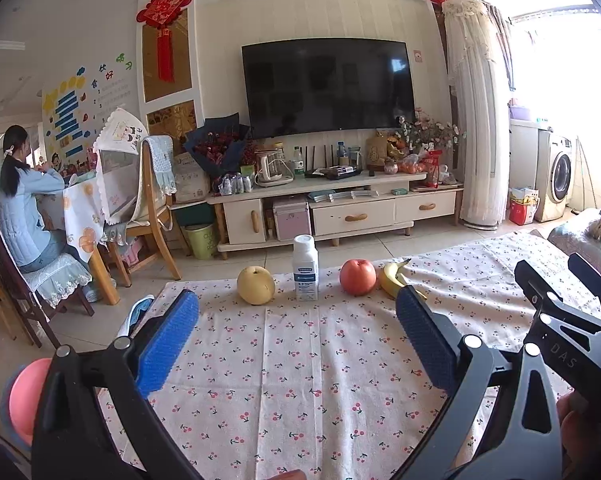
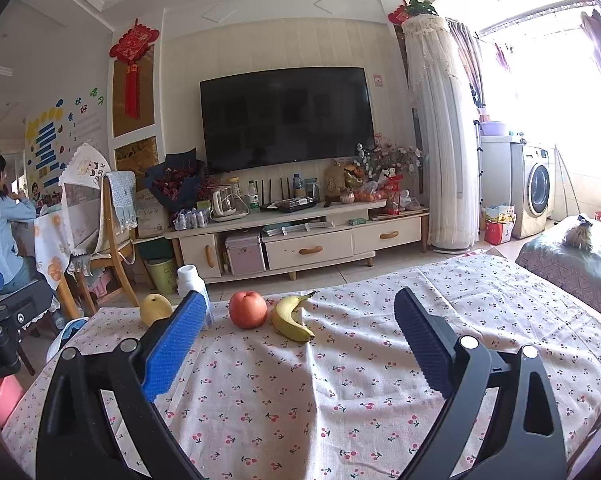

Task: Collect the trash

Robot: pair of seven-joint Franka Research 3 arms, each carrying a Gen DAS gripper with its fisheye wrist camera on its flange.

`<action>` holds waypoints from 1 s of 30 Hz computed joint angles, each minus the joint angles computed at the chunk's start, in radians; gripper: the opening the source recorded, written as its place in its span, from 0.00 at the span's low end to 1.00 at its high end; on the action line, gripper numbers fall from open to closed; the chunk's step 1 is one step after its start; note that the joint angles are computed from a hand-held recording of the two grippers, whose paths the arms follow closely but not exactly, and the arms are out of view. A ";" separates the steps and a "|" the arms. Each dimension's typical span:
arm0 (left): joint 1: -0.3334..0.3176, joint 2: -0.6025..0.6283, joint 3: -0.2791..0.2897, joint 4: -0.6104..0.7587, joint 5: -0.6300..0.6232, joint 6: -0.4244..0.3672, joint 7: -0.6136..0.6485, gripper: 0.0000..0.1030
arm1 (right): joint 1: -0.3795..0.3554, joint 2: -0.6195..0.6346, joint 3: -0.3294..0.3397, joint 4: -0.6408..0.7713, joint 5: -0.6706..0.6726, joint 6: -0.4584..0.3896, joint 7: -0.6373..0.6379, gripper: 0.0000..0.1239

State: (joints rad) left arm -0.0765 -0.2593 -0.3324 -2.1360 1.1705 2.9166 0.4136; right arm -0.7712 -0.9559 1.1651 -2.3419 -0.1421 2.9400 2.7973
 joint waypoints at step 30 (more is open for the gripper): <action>-0.024 0.073 0.030 0.015 0.066 -0.023 -0.061 0.96 | -0.064 0.034 0.060 0.053 -0.021 -0.015 -0.042 0.76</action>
State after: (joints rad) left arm -0.1005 -0.1859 -0.3021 -2.1207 1.2361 2.8936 0.3528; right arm -0.8354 -0.9217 1.2256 -2.2886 -0.1629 2.9251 2.7555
